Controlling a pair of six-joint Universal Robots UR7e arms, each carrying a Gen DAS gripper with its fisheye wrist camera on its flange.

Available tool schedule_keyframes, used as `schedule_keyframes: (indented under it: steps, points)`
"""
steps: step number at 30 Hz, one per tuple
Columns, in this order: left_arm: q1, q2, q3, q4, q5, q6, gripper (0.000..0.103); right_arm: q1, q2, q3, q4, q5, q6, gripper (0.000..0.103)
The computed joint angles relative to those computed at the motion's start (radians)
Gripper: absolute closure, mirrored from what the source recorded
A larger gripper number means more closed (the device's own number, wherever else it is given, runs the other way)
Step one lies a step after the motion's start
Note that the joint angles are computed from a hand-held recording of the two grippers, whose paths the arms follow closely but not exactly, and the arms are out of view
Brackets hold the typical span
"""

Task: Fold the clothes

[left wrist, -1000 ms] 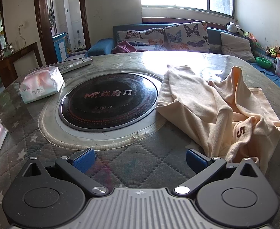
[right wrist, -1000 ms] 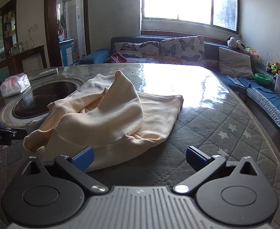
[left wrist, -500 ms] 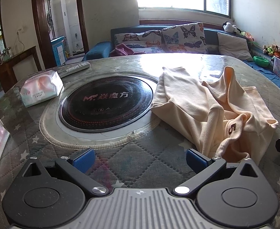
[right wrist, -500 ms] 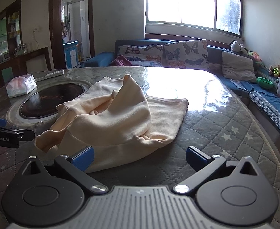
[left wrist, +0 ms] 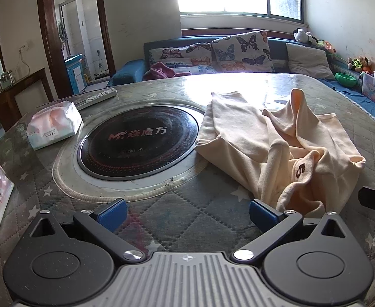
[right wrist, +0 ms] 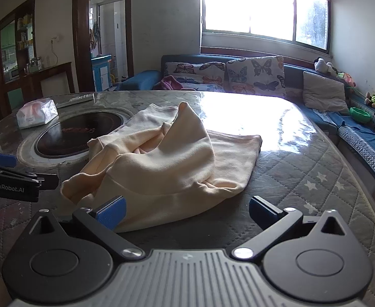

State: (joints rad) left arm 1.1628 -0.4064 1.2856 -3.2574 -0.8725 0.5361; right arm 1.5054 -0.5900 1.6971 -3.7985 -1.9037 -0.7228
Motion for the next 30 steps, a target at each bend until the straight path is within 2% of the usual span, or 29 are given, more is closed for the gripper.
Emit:
schedule_keyframes:
  steps: [30]
  points:
    - [-0.006, 0.013, -0.041, 0.040, -0.015, 0.017, 0.000, 0.016, 0.005, -0.031, 0.035, 0.001, -0.018, 0.000]
